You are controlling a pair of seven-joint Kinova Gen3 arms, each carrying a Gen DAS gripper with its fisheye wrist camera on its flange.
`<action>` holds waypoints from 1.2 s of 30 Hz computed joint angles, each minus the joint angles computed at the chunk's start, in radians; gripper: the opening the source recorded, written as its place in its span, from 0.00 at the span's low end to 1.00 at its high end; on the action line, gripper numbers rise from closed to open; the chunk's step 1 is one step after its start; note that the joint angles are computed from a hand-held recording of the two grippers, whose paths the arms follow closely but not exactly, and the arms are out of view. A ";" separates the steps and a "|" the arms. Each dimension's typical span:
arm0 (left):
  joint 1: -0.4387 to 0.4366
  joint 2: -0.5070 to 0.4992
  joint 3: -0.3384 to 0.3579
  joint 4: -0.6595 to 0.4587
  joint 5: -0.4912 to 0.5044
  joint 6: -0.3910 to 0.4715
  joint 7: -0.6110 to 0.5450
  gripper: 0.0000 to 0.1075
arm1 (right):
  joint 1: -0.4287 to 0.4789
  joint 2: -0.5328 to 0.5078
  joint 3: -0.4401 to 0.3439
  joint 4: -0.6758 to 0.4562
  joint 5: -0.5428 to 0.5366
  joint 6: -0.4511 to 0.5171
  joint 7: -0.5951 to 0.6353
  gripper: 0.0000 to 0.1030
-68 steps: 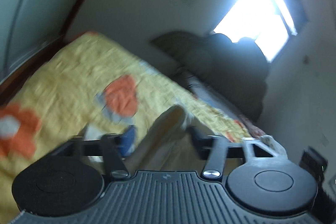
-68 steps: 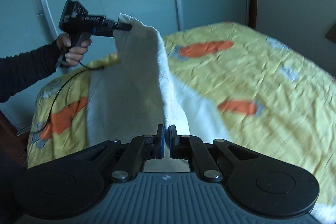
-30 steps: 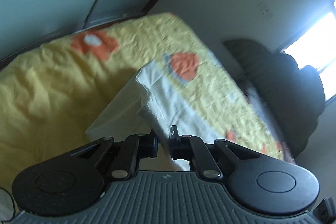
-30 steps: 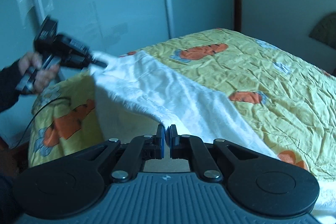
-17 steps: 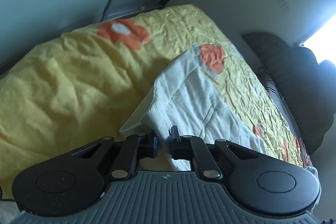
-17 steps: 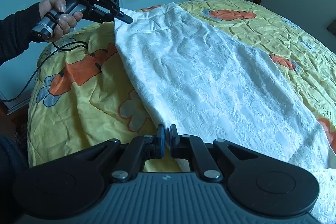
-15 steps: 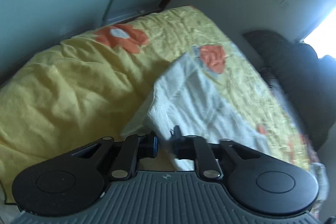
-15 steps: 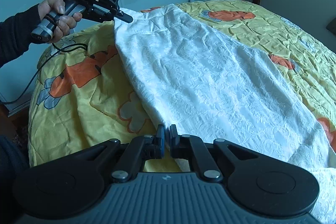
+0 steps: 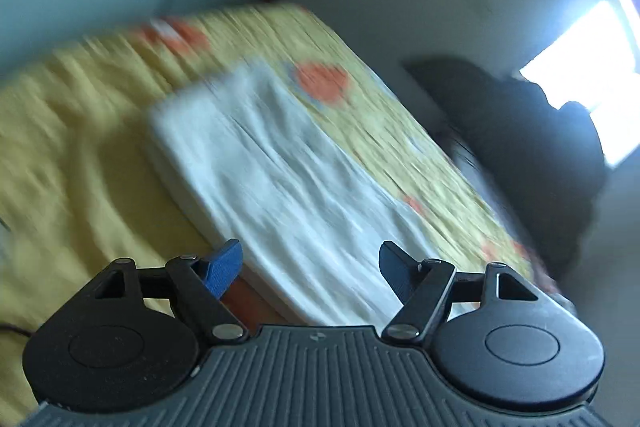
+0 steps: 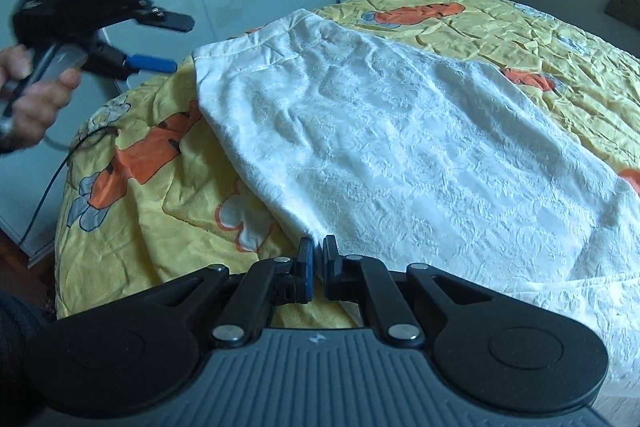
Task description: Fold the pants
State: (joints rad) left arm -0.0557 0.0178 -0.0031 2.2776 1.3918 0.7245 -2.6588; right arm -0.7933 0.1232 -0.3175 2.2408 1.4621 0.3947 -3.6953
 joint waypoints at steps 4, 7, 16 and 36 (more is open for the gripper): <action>-0.027 0.112 0.094 0.001 0.012 0.161 0.081 0.71 | -0.004 -0.010 -0.013 0.018 0.074 0.023 -0.112 0.04; 0.047 0.169 0.052 -0.009 0.053 0.194 0.121 0.71 | -0.008 -0.020 -0.027 0.020 0.072 0.049 -0.118 0.04; 0.101 0.205 0.073 -0.062 0.052 0.112 0.233 0.71 | -0.014 -0.033 -0.042 0.028 0.101 0.100 -0.173 0.04; 0.170 0.159 0.132 -0.087 -0.120 -0.158 0.302 0.23 | -0.024 -0.035 -0.024 0.033 0.056 0.066 -0.203 0.06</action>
State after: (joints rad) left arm 0.1147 0.1769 0.1284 2.1911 1.2721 0.5668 -2.3571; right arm -0.8172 0.0881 -0.3415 2.2739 1.5177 0.4612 -3.8980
